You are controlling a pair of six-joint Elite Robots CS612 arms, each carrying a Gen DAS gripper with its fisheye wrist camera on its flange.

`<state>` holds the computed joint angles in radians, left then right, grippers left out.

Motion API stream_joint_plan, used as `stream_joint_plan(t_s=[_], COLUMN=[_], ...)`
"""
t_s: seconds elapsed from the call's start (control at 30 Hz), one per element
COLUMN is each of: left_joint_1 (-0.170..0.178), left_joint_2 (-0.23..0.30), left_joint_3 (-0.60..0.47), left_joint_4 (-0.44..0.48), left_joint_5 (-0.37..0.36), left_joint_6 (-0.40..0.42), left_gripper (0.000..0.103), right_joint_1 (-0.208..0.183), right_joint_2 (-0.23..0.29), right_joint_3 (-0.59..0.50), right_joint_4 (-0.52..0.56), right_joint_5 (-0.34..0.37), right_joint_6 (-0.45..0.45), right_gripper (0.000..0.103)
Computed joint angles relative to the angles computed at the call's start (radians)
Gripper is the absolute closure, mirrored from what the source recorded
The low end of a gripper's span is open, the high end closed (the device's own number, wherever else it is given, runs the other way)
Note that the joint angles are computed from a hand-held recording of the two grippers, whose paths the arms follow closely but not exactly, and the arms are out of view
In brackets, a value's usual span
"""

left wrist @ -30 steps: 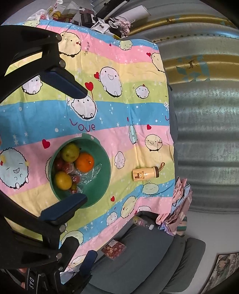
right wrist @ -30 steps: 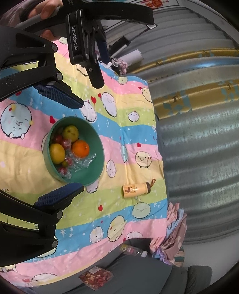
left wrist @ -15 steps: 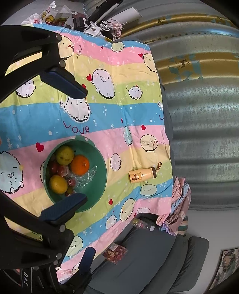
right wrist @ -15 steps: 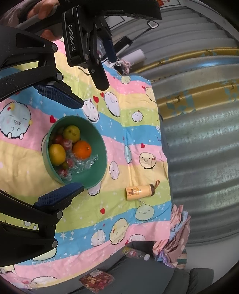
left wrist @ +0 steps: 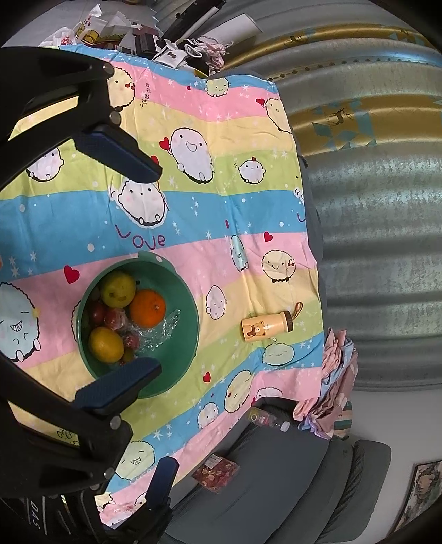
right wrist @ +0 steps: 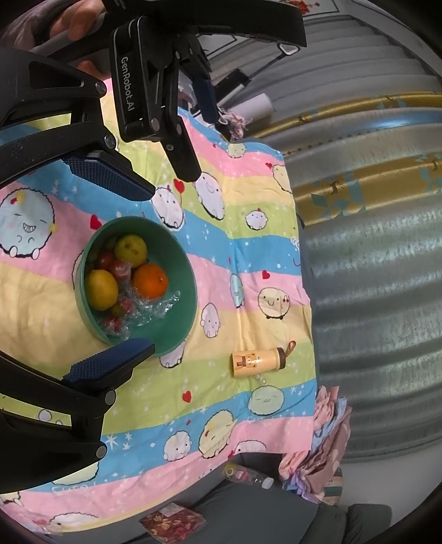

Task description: Organize fruits

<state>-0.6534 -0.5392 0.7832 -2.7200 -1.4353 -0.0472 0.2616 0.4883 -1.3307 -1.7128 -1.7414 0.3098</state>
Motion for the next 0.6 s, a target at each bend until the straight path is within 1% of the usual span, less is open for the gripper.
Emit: stream_joint_plan(t_s=[0.4, 0.6], left_joint_1=[0.003, 0.006], left_joint_2=[0.005, 0.008], left_joint_3=[-0.007, -0.014], left_joint_4=[0.005, 0.011], left_joint_5=[-0.005, -0.021], left_joint_6=[0.001, -0.005], left_gripper=[0.0, 0.0], right_joint_1=[0.002, 0.005], right_joint_2=[-0.001, -0.002], right_joint_3=[0.002, 0.011], right_joint_4=[0.002, -0.005], right_joint_5=[-0.004, -0.002], right_joint_6=[-0.003, -0.005], right_gripper=[0.02, 0.02])
